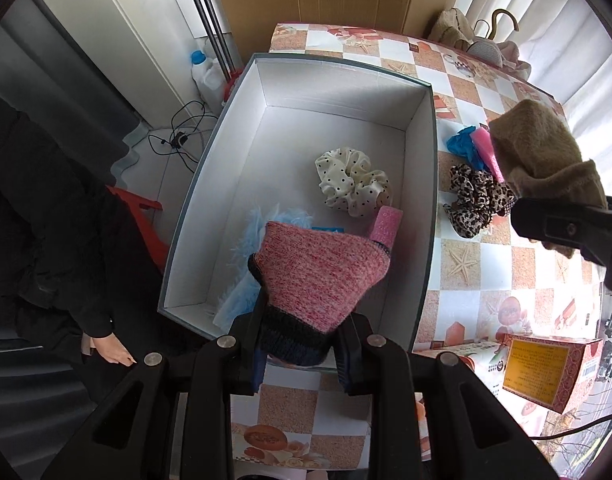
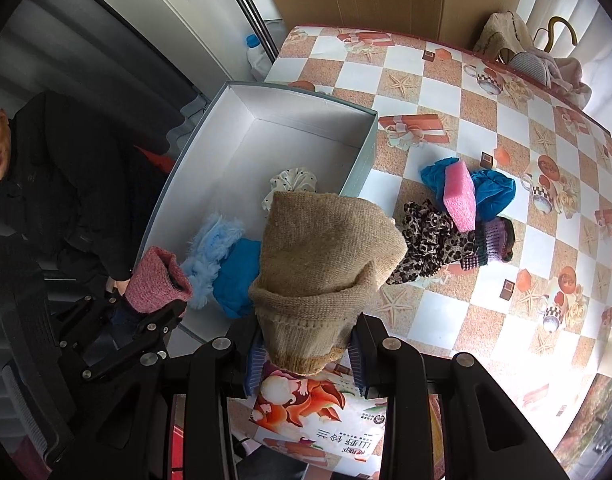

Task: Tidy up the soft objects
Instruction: 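Carry the pink and beige knit hats over the white box with both tools, then open both tools to drop the knit hats into the box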

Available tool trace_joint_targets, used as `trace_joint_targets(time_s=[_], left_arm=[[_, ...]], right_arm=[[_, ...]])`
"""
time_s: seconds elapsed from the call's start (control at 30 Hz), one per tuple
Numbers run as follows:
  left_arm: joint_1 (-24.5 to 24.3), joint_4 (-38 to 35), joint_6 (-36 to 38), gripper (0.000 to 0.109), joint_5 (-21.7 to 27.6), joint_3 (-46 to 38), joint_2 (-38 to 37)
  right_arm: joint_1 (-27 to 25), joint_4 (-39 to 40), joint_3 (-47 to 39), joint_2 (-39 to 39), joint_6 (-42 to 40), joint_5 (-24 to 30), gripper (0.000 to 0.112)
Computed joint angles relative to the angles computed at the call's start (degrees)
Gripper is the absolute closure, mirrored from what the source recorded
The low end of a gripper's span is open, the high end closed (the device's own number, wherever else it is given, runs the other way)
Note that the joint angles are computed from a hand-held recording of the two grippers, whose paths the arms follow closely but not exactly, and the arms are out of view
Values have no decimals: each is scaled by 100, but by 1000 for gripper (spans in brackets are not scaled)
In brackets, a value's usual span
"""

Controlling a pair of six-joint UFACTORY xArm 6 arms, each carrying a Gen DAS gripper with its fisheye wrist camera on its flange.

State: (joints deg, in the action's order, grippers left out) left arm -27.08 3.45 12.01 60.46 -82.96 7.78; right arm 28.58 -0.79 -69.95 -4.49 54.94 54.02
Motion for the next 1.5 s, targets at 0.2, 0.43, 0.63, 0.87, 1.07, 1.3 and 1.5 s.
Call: trace_joint_targets(time_s=[0.2,0.43,0.63,0.87,1.07,1.3,1.5], left_arm=[[22,70,-52,78,93,-381,388],[20,115,-172,78,154,-655,710],[37,175,-225,78,210,-761,869],[42,201,-249,78,223,-758,917],[74,72,-155,73,101,-709,880],[86,-11,-246,26,-183,-542,727],[231,-431,-302,6,-35,-747,794]], right_arm=[[-128,143,-563,518,-335,41,77],[-197,188,-968,932,-617,131,77],[-256,346,-1198,1205,-916,139,77],[-288,407,-1413,1400,-1097,223,77],[-310,421,-1447,1436,-1100,222,74],[-337,448,-1512,1488,-1112,262,44],[-464,718,-1095,1116,-1086,251,10]])
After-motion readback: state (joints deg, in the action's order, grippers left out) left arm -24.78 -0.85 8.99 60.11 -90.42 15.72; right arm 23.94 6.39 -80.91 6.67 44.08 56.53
